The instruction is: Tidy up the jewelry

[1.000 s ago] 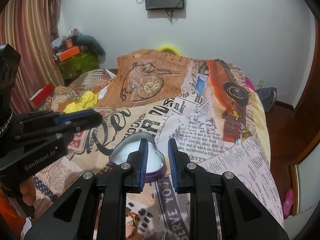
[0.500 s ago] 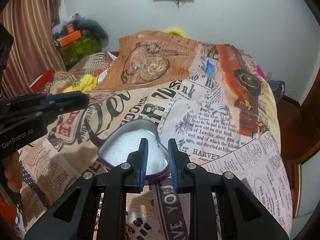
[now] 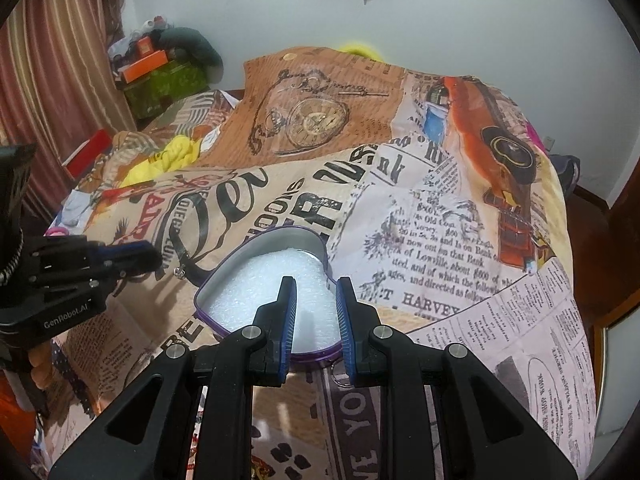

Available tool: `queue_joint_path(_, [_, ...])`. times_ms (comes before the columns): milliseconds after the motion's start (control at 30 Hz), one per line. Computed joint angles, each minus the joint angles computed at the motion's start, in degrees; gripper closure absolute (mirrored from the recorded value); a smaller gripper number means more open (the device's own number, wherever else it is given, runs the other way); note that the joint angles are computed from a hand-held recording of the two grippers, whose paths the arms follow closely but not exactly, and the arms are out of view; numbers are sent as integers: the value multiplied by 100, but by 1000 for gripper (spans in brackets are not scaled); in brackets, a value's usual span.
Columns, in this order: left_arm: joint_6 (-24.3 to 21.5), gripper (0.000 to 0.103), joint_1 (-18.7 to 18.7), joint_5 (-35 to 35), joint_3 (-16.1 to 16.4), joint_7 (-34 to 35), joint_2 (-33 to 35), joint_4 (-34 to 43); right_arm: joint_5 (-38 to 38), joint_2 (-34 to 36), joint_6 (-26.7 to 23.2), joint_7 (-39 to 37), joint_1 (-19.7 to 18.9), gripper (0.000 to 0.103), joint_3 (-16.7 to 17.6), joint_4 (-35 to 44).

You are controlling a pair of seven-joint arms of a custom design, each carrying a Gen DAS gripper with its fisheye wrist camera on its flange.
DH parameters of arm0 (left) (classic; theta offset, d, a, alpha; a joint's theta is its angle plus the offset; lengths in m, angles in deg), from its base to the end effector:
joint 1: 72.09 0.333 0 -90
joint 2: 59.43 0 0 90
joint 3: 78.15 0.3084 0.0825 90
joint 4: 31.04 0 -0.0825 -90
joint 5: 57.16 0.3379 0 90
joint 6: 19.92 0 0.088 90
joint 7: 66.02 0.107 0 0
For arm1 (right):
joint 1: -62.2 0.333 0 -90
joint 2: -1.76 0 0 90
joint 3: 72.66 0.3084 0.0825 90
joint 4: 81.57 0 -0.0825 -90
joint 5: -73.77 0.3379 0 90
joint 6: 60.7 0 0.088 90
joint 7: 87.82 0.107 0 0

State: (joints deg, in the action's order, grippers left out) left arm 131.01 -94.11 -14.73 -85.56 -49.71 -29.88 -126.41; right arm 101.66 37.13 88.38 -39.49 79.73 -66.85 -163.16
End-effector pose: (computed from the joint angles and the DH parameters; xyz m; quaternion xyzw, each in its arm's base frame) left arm 0.5824 -0.3320 0.3753 -0.7467 0.5902 -0.2413 0.1895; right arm 0.6666 0.2576 0.4121 -0.8641 0.3765 -0.0983 0.3192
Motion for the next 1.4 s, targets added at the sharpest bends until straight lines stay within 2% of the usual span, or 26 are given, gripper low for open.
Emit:
queue_joint_path(33, [12,91,-8,32,22,-57,-63,-107,-8,10,-17,-4,5,85,1,8])
queue_joint_path(67, [4,83,-14,65,38,-108,-127,-207,-14,17,-22,-4,10,85,-2,13])
queue_joint_path(100, [-3,71,-31,138,67,-188,-208,-327,-16,18,-18,-5,14,85,-3,7])
queue_joint_path(167, [30,61,-61,329,124,-389,-320,-498,-20,47,-56,-5,12,85,-1,41])
queue_joint_path(267, [164,60,92,256,11,-330,-319,-563,-61,106,-129,35,35,85,-20,122])
queue_joint_path(433, [77,60,75,140,-53,34,96,-22,-74,188,-276,77,30,85,-1,259])
queue_joint_path(533, [-54,66,39,-14,-62,301,345,302,-87,200,-327,54,29,85,0,282])
queue_joint_path(600, [-146,78,30,-132,-78,509,480,473,-95,202,-335,38,31,85,-3,279])
queue_joint_path(767, [-110,93,-17,-258,0,632,610,567,-98,279,-463,38,16,85,3,394])
queue_joint_path(1033, [-95,94,-231,74,187,390,467,579,-77,310,-597,15,1,85,16,436])
queue_joint_path(1200, [195,94,-345,462,266,219,371,756,-73,308,-597,-15,1,85,10,433])
queue_joint_path(1300, [242,94,-383,522,236,365,501,1084,-54,278,-548,-66,-1,85,27,382])
queue_joint_path(1400, [282,94,-340,302,124,681,749,1469,-20,246,-600,-124,-27,85,48,355])
